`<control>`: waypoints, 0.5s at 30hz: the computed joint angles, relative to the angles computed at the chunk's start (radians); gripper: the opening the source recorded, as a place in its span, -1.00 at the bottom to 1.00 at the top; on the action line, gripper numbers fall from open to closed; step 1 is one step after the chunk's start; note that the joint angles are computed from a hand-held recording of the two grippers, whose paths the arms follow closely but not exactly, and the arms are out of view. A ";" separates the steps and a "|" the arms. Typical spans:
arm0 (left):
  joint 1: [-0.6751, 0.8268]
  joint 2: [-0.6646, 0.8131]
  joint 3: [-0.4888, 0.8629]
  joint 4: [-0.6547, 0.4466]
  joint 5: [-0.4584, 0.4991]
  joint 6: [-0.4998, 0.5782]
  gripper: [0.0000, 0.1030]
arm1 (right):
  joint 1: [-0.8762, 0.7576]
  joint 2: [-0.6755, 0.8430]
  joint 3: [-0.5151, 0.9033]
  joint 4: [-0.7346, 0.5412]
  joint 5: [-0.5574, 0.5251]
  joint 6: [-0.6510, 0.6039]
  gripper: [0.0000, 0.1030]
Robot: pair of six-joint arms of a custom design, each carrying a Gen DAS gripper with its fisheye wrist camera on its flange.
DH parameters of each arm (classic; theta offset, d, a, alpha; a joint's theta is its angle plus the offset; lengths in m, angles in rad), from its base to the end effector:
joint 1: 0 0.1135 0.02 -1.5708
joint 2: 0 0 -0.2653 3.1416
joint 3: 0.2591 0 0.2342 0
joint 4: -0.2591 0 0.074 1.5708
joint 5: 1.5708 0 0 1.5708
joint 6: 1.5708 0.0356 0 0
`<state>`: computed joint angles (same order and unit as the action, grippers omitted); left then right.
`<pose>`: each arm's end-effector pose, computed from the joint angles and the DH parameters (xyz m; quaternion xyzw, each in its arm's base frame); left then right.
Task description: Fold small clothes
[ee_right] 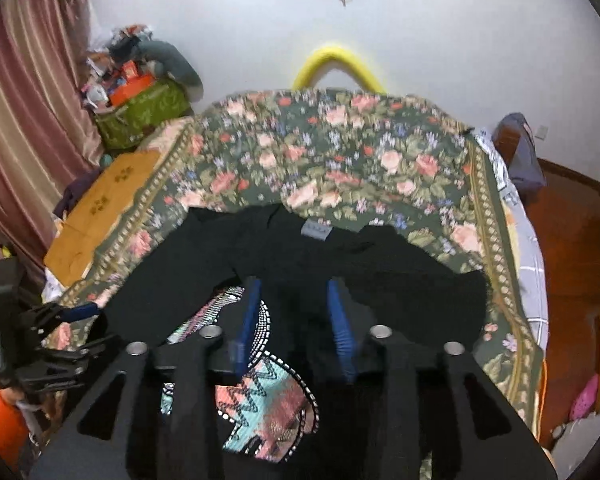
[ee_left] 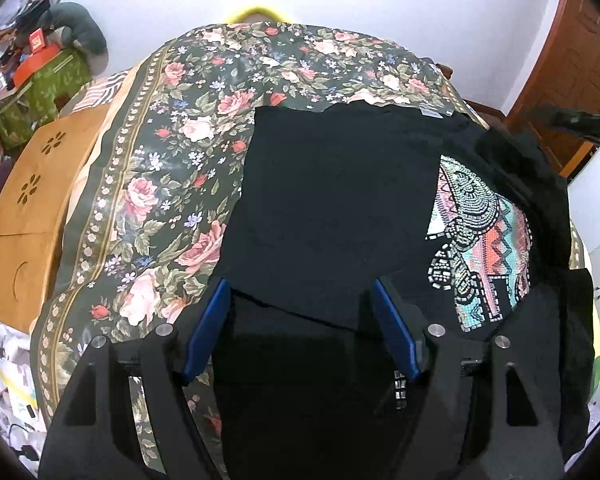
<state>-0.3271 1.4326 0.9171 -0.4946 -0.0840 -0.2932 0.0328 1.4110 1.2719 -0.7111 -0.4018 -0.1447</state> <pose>0.2550 -0.0833 0.2242 0.0047 0.9602 -0.0460 0.2756 0.2801 0.0231 0.3232 -0.1513 0.9071 0.1671 0.3554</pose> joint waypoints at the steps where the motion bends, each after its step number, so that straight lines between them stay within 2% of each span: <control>1: -0.004 -0.003 0.002 -0.003 0.000 -0.004 0.40 | -0.020 -0.014 0.004 -0.011 -0.017 -0.010 -0.26; 3: -0.020 -0.010 0.008 -0.013 -0.007 -0.013 0.40 | -0.073 -0.054 0.001 -0.032 -0.049 -0.039 -0.22; 6: -0.052 -0.018 0.025 -0.035 -0.024 -0.024 0.40 | -0.132 -0.108 -0.019 -0.064 -0.031 -0.124 -0.05; 8: -0.069 -0.021 0.033 -0.047 -0.035 -0.028 0.40 | -0.170 -0.136 -0.054 -0.065 -0.024 -0.177 0.19; 12: -0.088 -0.017 0.036 -0.064 -0.056 -0.043 0.40 | -0.254 -0.169 -0.175 -0.017 -0.029 -0.256 0.20; 15: -0.080 -0.018 0.027 -0.062 -0.068 -0.055 0.40 | -0.284 -0.128 -0.236 0.041 -0.018 -0.250 0.19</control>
